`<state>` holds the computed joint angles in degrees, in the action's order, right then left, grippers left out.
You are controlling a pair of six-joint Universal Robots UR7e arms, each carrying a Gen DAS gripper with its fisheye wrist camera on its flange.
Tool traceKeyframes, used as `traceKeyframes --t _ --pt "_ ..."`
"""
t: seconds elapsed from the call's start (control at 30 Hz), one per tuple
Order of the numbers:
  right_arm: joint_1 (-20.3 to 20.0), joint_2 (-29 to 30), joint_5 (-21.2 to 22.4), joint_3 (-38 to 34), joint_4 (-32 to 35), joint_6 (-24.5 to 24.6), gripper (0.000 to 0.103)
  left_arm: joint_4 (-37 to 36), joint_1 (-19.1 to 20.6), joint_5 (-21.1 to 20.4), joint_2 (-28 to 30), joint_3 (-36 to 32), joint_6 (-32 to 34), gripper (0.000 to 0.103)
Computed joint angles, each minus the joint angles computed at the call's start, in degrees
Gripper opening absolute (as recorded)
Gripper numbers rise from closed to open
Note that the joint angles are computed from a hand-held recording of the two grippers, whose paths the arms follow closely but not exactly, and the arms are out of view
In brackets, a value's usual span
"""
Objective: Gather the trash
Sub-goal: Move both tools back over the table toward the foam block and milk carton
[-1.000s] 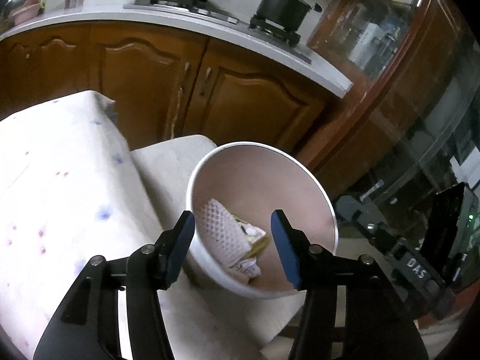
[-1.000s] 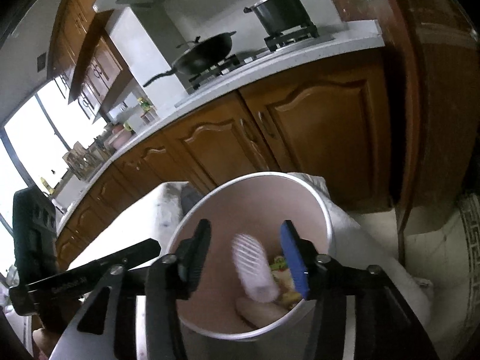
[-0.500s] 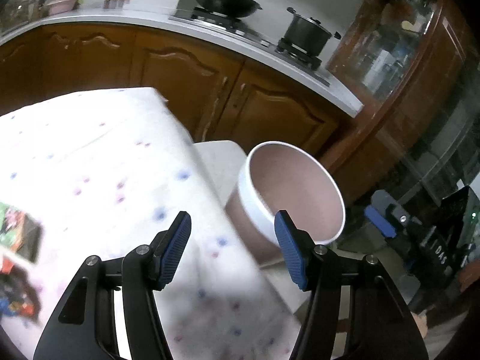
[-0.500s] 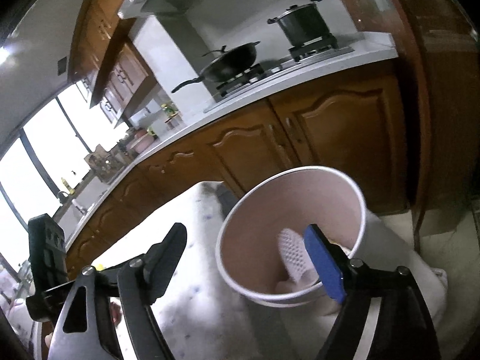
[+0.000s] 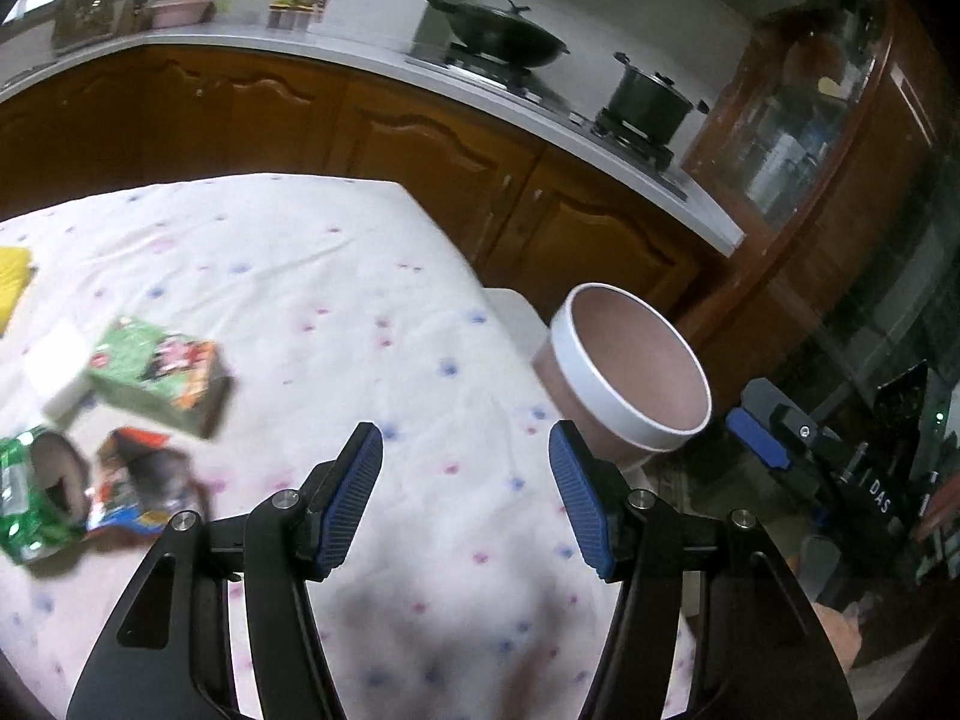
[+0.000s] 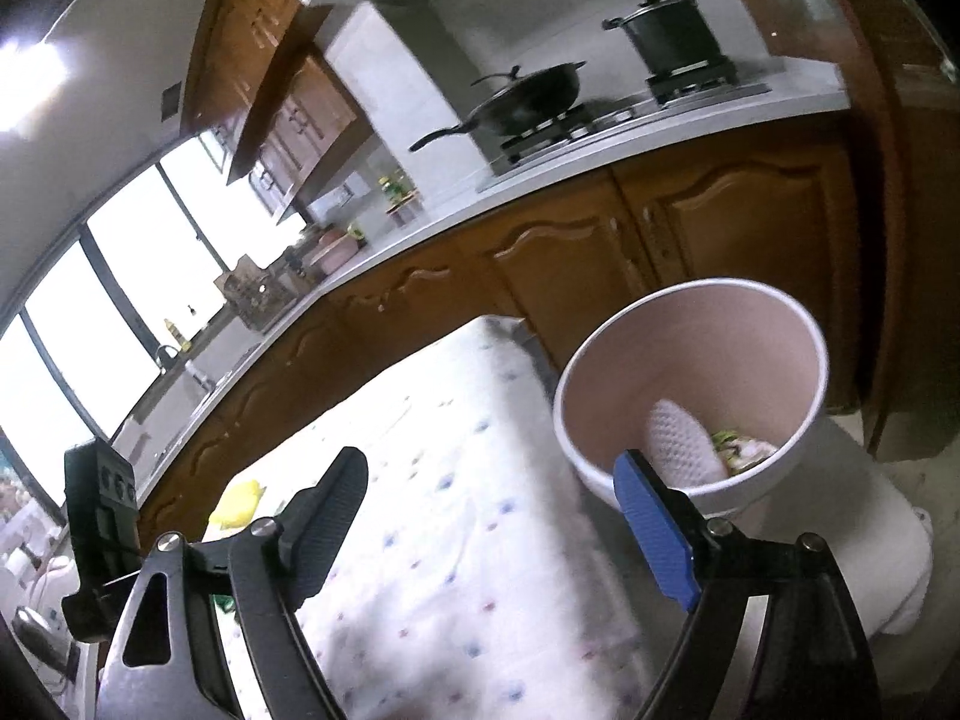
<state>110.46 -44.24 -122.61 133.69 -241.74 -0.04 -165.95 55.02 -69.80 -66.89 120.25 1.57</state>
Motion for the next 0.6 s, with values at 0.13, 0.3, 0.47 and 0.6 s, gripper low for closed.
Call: traceKeyframes --t 0.13,0.3,0.47,0.6 --pt "1.05 1.61 0.67 -1.45 1.85 0.95 0.086 -0.04 1.21 0.67 -2.87 1.42 -0.05 0.062" --pt "2.3 3.41 1.17 -3.41 4.37 1.27 0.086 -0.02 3.19 1.97 -6.72 2.96 -0.43 0.062" --pt "3.5 5.07 1.96 -6.04 8.2 1.36 0.086 -0.4 5.16 3.26 -10.02 3.86 -0.52 0.062" --pt "4.63 6.52 2.41 -7.82 10.7 1.43 0.086 -0.47 6.6 4.68 -12.39 3.96 0.76 0.062"
